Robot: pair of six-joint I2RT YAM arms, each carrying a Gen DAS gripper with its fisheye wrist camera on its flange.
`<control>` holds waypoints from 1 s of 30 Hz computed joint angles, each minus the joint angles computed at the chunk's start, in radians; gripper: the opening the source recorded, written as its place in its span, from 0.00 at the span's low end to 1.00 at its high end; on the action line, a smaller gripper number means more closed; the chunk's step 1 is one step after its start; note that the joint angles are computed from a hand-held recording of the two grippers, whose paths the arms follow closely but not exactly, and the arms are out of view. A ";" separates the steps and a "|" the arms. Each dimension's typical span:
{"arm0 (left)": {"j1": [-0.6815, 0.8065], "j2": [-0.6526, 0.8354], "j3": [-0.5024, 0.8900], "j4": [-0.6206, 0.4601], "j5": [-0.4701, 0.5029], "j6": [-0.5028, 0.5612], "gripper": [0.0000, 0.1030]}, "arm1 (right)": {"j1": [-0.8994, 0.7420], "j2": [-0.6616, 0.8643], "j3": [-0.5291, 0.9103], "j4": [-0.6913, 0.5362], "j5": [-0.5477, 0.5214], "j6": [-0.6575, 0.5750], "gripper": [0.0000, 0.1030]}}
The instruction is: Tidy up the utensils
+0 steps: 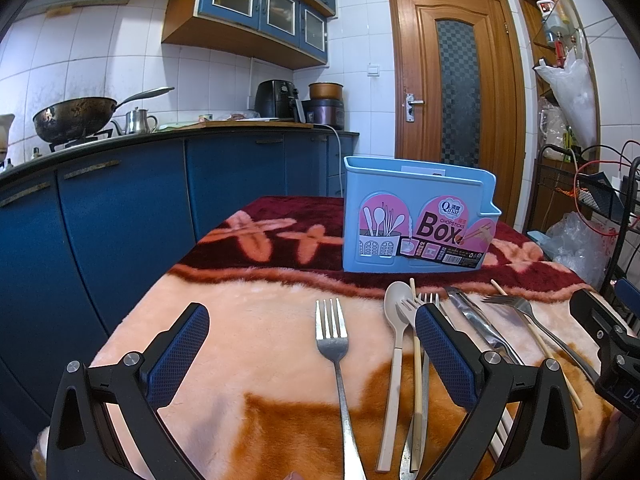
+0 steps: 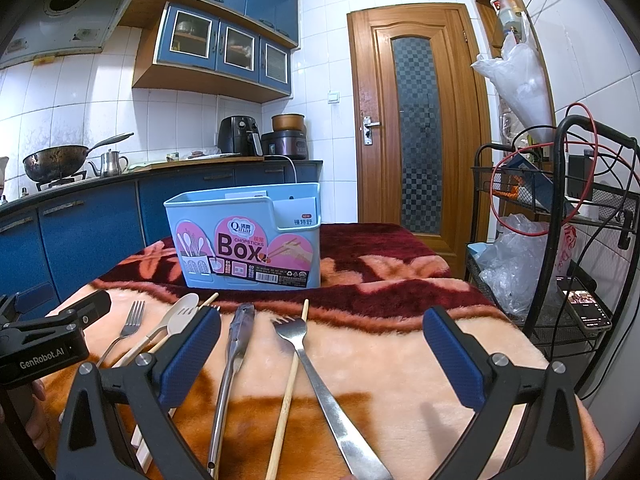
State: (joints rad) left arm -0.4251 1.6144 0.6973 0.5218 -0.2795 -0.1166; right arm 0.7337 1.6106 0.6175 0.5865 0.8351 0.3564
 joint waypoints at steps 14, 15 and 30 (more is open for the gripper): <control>-0.001 0.001 -0.001 0.002 -0.001 -0.001 0.99 | -0.002 0.005 0.002 0.003 -0.002 -0.001 1.00; -0.001 0.001 -0.001 0.002 -0.001 -0.001 0.99 | -0.002 0.005 0.002 0.003 -0.002 -0.001 1.00; 0.002 -0.010 -0.005 -0.001 -0.005 0.000 0.99 | -0.005 0.007 0.005 -0.001 -0.006 -0.001 1.00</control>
